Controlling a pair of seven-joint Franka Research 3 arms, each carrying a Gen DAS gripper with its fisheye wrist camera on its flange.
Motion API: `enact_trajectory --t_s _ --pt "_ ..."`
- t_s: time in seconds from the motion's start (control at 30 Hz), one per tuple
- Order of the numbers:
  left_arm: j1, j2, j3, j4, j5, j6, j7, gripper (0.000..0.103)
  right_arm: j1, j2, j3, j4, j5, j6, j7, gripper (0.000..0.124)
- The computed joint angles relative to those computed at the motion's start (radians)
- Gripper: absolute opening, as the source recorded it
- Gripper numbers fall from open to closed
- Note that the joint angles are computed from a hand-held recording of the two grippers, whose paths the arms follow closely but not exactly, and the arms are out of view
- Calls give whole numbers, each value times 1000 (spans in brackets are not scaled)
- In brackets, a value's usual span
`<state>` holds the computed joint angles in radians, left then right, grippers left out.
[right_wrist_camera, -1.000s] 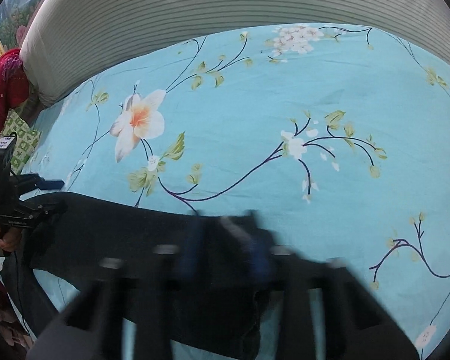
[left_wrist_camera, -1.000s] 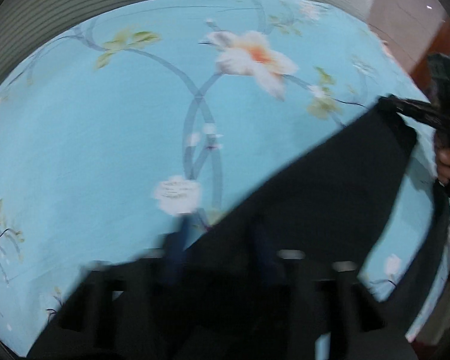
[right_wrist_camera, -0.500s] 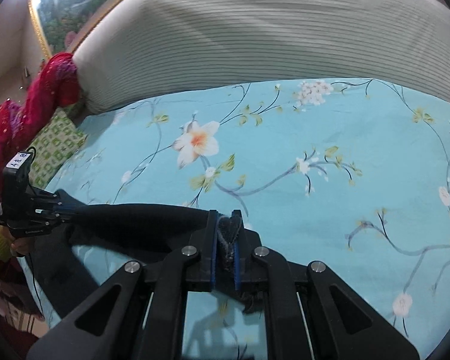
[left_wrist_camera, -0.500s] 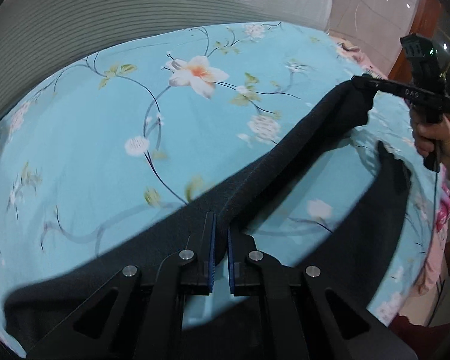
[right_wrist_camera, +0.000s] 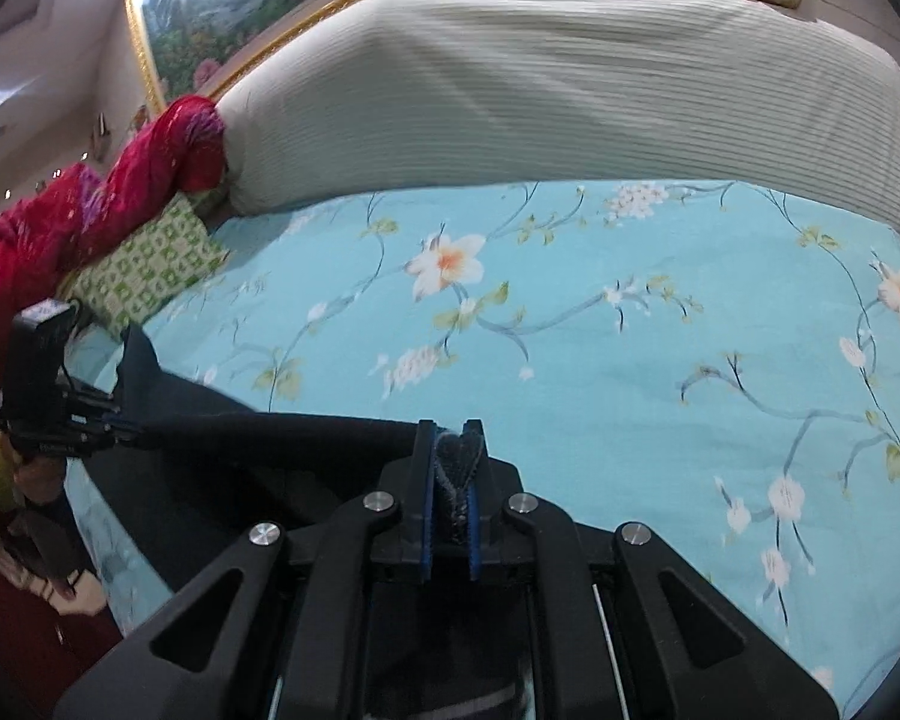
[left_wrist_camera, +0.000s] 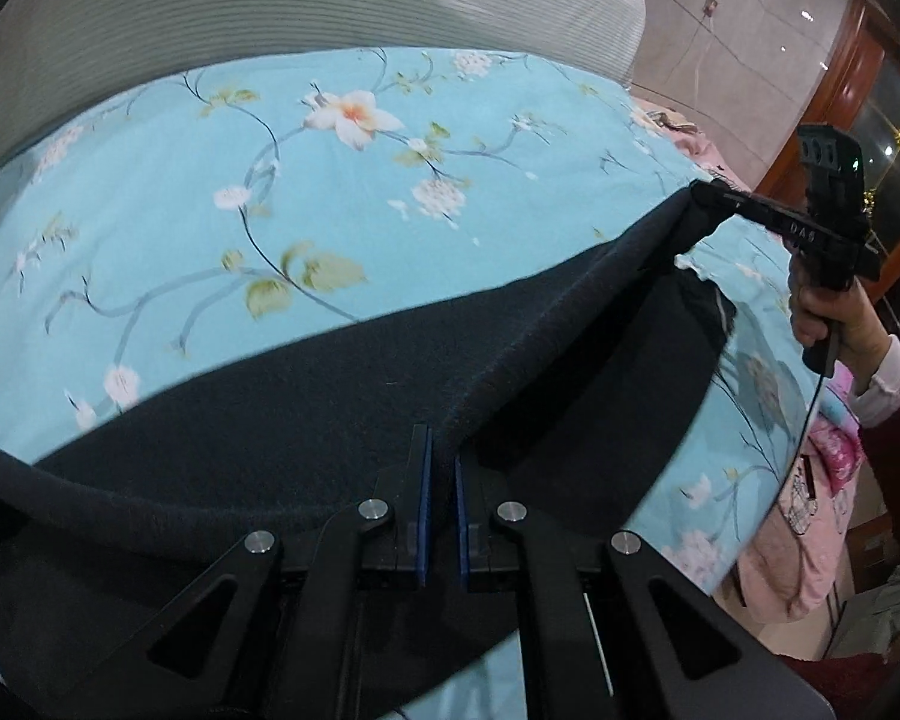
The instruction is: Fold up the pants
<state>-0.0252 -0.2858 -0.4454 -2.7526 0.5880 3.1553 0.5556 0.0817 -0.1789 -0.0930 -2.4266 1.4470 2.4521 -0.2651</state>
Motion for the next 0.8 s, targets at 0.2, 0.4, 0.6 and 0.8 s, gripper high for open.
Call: enact_trajectory --t_s 0.2,0.4,0.6,0.8 --pt "30 4 -95 -11 27 7 -76 4 -20 -15 -14 -66 -50 19 -16 9" --pt "37 -7 -137 -25 46 18 -110 4 -28 -37 -16 -118 -77 56 -41 8" --pt "73 46 -186 -11 71 9 -130 6 -9 -42 6 -143 -107 149 -26 9" --pt "170 93 -260 0 177 36 -265 11 9 -67 0 -183 -96 210 23 30"
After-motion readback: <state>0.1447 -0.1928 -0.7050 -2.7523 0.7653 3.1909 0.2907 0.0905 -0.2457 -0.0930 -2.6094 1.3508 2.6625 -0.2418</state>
